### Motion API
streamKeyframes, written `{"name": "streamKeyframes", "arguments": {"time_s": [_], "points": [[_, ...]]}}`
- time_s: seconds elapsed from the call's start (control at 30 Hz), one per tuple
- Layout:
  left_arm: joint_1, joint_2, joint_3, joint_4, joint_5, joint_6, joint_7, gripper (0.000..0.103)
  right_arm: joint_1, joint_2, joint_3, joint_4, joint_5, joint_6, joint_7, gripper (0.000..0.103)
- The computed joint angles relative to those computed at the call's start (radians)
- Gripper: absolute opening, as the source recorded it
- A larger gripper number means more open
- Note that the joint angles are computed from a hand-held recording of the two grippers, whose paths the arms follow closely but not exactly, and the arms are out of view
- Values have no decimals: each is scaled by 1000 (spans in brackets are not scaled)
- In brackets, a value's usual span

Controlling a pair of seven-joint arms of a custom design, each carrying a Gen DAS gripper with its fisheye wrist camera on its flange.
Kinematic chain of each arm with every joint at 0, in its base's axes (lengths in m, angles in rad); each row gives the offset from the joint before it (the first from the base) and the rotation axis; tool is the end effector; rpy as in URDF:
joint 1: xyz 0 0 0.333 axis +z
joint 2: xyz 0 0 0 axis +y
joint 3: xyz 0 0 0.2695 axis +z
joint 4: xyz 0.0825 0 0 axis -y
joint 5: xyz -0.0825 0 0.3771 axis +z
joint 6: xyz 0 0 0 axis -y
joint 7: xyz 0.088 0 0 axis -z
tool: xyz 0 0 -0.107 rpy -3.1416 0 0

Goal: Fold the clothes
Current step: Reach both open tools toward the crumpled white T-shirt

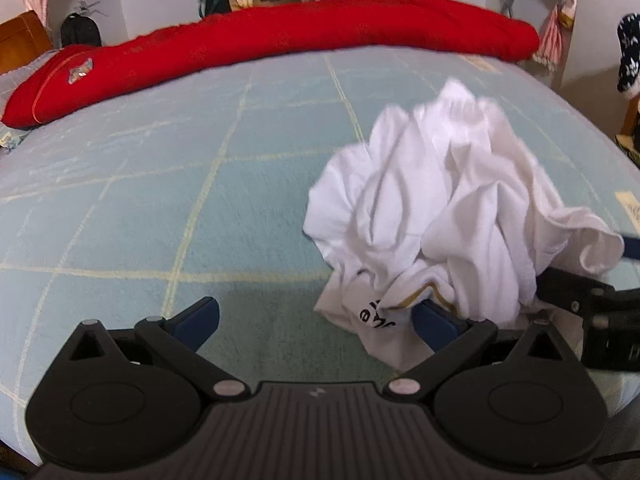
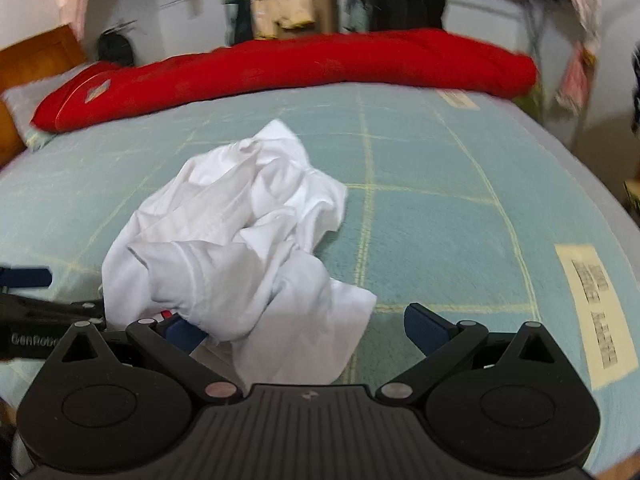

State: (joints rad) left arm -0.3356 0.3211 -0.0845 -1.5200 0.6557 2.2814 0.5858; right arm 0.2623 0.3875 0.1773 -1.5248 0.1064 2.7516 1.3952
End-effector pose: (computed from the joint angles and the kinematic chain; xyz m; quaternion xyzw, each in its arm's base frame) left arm 0.6251 -0.2557 0.4872 -0.7422 0.5758 -0.1854 0.2886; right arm 0.6424 0.2750 0.4998 -0.7811 0.4676 -0.1956 0.3646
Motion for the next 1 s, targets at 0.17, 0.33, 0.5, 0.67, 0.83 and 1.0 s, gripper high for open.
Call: {"name": "streamKeyframes", "arguments": {"time_s": [0.17, 0.33, 0.5, 0.67, 0.83, 1.0], "points": [[19, -6, -10, -51, -47, 39, 59, 102, -22, -48, 34, -116, -12, 121, -137, 103], [45, -59, -1, -177, -58, 190, 12, 103, -33, -78, 42, -160, 7, 129, -197, 103], [57, -106, 8, -280, 17, 324, -16, 103, -34, -96, 35, -179, 38, 106, -204, 103], [75, -136, 7, -346, 65, 413, -39, 103, -39, -120, 40, -214, 86, 119, -226, 103], [88, -142, -24, -317, -16, 335, 84, 102, -37, -144, 43, -243, 119, 146, -259, 103], [83, -182, -42, -305, 1, 291, 172, 102, 10, -147, -17, -251, 4, 176, -189, 103]]}}
